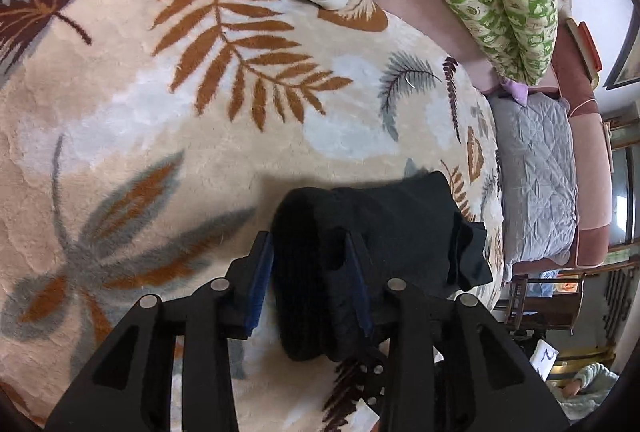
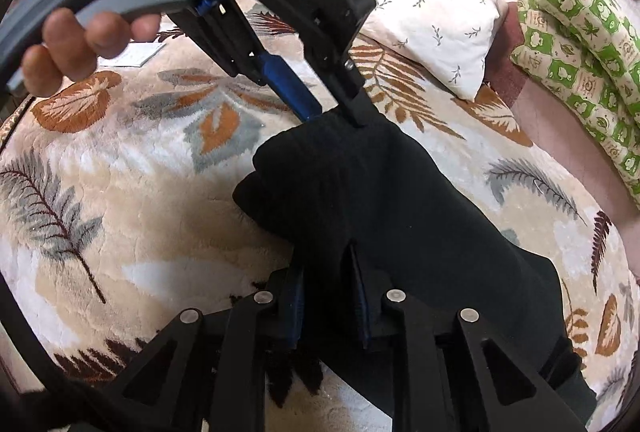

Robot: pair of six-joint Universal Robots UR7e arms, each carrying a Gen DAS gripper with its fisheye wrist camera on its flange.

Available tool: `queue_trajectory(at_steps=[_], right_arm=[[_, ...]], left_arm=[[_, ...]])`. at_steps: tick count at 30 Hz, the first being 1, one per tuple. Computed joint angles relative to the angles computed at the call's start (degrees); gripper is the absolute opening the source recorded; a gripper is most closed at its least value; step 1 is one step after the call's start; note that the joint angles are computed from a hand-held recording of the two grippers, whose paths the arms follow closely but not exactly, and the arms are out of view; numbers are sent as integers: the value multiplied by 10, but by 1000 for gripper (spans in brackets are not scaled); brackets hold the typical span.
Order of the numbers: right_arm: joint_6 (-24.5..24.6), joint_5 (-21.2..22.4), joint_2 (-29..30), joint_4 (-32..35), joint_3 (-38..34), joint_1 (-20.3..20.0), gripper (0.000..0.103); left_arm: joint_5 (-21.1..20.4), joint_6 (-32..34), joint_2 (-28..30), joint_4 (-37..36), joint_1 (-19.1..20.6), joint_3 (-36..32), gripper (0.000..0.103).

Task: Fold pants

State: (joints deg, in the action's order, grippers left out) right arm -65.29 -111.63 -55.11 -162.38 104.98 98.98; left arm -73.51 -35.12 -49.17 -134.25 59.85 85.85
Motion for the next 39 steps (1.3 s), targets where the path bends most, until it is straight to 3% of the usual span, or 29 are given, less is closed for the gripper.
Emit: queue_trajectory(at_steps=[5,7,9,10,11,12,18,30,39], right_arm=[[13,9,-1,16,-5,-4,22],[12,9,0,16,-6,-4,22],[3,7,1,1,0,-2,22],[-2,5,3,-9,3,-2,22],[-5,3,5,-18,5,-1,22],[-8,2,6,-25,7,-1,21],[22,26,-2,3,-1,-9,19],[84,89,-46,53,-2,-32,19],[122,129,-68,96,-14,-50,19]], left_arm=[[-14,10,25,-36,5,-8,70],[-27,8,28,-63,8,-4,78],[-36,5,27,-90,11,3,77],[-45,2,26,-106,14,10,66],[-64,-3,25,-118,19,15,35],[-87,-10,25,-131,26,19,30],[-114,-19,19,-181,21,42,28],[-88,-65,17,-204,-10,43,28],[-91,-81,34,-206,-18,29,28]])
